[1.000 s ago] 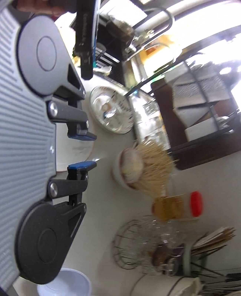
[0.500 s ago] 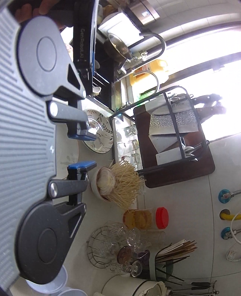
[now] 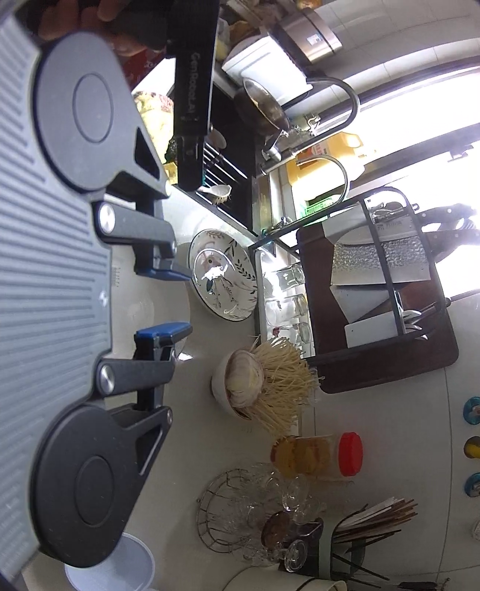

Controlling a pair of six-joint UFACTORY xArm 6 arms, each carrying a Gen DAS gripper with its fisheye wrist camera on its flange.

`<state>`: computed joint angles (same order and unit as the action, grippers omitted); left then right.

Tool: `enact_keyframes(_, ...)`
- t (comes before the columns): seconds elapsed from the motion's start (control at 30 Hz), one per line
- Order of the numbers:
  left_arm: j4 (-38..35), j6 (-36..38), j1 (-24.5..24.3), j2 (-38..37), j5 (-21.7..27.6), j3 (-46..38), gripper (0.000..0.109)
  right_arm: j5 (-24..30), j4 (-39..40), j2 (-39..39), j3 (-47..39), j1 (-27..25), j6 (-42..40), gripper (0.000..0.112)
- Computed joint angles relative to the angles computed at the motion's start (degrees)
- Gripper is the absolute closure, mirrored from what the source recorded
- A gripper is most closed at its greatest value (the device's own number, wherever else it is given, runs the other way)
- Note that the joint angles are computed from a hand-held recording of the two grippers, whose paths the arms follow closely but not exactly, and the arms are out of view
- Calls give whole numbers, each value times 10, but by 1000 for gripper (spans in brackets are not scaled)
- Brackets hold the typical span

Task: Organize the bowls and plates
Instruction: 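Withdraw the left gripper and move it toward the rabbit-pattern floral plate, then lower the left gripper onto the floral plate rim and close it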

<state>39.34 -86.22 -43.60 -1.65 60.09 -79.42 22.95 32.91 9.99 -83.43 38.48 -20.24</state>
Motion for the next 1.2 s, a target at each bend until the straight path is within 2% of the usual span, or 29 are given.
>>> enact_keyframes(0.37,-35,69,76,-14,-63,38,46,17,-57,58,-62,6,84,84)
enact_keyframes(0.47,-48,90,101,-21,-85,54,46,11,-93,79,-87,14,119,83)
enact_keyframes(0.73,-108,181,169,-34,-161,98,45,47,-176,161,-198,24,207,83)
enact_keyframes(0.83,-135,224,193,-36,-191,113,45,57,-227,194,-243,24,275,83)
enact_keyframes(0.93,-147,245,216,-36,-208,125,42,92,-266,234,-305,22,330,83)
enact_keyframes(1.0,-172,268,237,-39,-231,138,40,111,-294,261,-345,24,363,73)
enact_keyframes(1.03,-184,280,246,-40,-240,144,39,119,-297,275,-365,25,371,60)
enact_keyframes(1.07,-194,291,254,-38,-246,147,38,127,-296,288,-385,26,375,54)
enact_keyframes(1.2,-237,347,288,-25,-265,153,38,194,-293,372,-519,31,387,54)
